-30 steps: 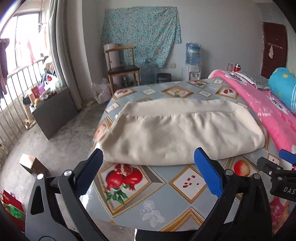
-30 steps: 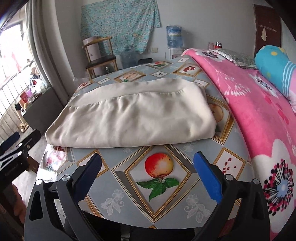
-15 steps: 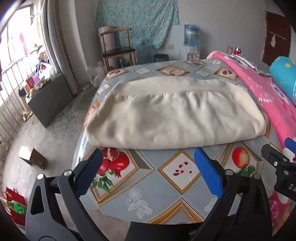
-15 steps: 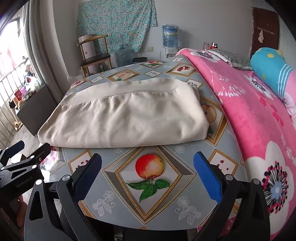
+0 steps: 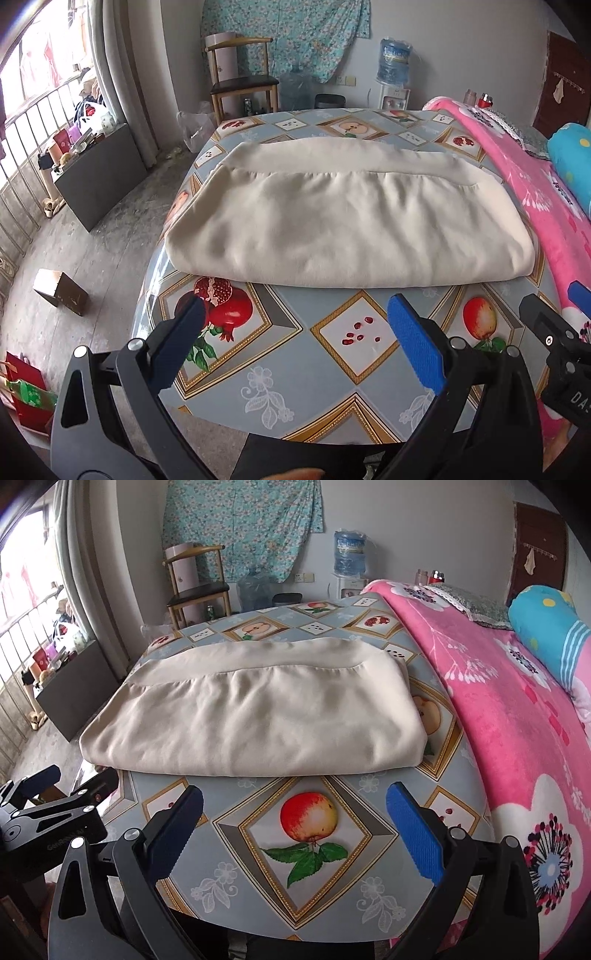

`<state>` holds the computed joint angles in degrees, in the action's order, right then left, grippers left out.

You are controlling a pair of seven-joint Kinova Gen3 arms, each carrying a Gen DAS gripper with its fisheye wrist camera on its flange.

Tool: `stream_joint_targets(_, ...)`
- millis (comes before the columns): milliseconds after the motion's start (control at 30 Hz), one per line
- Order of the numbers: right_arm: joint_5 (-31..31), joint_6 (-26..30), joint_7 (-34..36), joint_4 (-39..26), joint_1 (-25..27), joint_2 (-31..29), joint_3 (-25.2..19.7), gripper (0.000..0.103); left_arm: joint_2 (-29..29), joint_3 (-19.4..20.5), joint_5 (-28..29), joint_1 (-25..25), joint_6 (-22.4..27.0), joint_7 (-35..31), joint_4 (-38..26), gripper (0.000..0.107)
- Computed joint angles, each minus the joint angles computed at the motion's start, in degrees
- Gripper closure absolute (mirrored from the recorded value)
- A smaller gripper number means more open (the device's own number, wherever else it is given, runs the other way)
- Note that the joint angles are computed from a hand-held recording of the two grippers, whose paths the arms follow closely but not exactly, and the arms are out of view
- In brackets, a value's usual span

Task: Fold large clothes

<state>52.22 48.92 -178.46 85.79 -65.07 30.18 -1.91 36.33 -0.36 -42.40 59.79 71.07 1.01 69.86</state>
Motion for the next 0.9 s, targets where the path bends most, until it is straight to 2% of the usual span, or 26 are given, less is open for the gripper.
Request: stream_joint_targets(900, -2.05, 1.08, 2.54, -0.72, 0.10, 0.20, 0.03, 0.006, 1.52, -0.32, 0.06, 0.81, 2.14, -2.44, -2.61, 0.012)
